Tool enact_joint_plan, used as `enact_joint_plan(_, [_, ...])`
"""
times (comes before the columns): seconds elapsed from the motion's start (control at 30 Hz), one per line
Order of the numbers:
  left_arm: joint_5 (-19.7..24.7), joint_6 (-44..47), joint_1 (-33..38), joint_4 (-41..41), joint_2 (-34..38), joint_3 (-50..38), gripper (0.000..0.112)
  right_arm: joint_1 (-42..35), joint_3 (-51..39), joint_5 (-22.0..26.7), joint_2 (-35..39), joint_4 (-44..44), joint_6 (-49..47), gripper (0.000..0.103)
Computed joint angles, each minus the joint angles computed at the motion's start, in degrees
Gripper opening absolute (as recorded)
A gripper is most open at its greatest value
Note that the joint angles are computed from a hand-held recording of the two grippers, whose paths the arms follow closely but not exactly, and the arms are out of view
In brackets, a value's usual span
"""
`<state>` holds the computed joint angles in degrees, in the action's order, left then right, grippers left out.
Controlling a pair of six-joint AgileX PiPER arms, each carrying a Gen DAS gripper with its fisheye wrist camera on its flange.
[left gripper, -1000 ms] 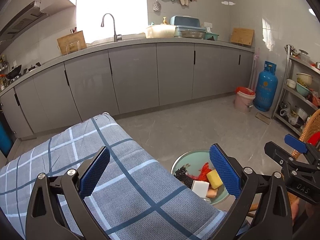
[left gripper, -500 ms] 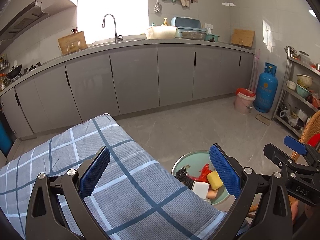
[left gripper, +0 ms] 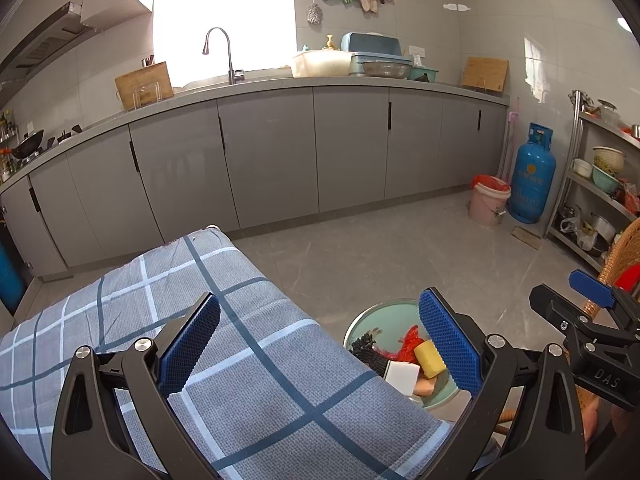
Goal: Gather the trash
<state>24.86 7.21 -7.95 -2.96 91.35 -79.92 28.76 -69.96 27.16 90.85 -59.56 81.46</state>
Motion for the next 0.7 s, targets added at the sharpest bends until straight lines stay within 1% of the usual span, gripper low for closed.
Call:
enact_joint_plan(0.27, [0.3, -0.5, -0.4, 0.8, 0.2, -0.2, 0.098, 0.1, 0.9, -0.3, -0.2, -2.2, 2.5, 0.089])
enact_joint_plan(0.33, [0.2, -2.4, -0.8, 2.7, 0.1, -0.1, 0.098, 0.2, 1.0, -0.3, -0.2, -2.6, 2.9, 0.089])
enact_joint_plan(0.4, [0.6, -2.3, -0.8, 2.5, 0.3, -0.4, 0.098, 0.3, 1.2, -0.3, -0.3, -3.0, 3.4, 0.089])
enact_joint_plan(0.47, [0.8, -5.1, -1.3, 5.5, 0.5, -0.5, 0.098, 0.3, 1.3, -0.3, -0.2, -3.1, 3.6, 0.089])
enact_joint_plan(0.7, [1.6, -6.8, -1.5, 7.7, 1.4, -1.1, 0.098, 0.3, 1.3, -0.2, -0.3, -3.0, 3.3, 0.089])
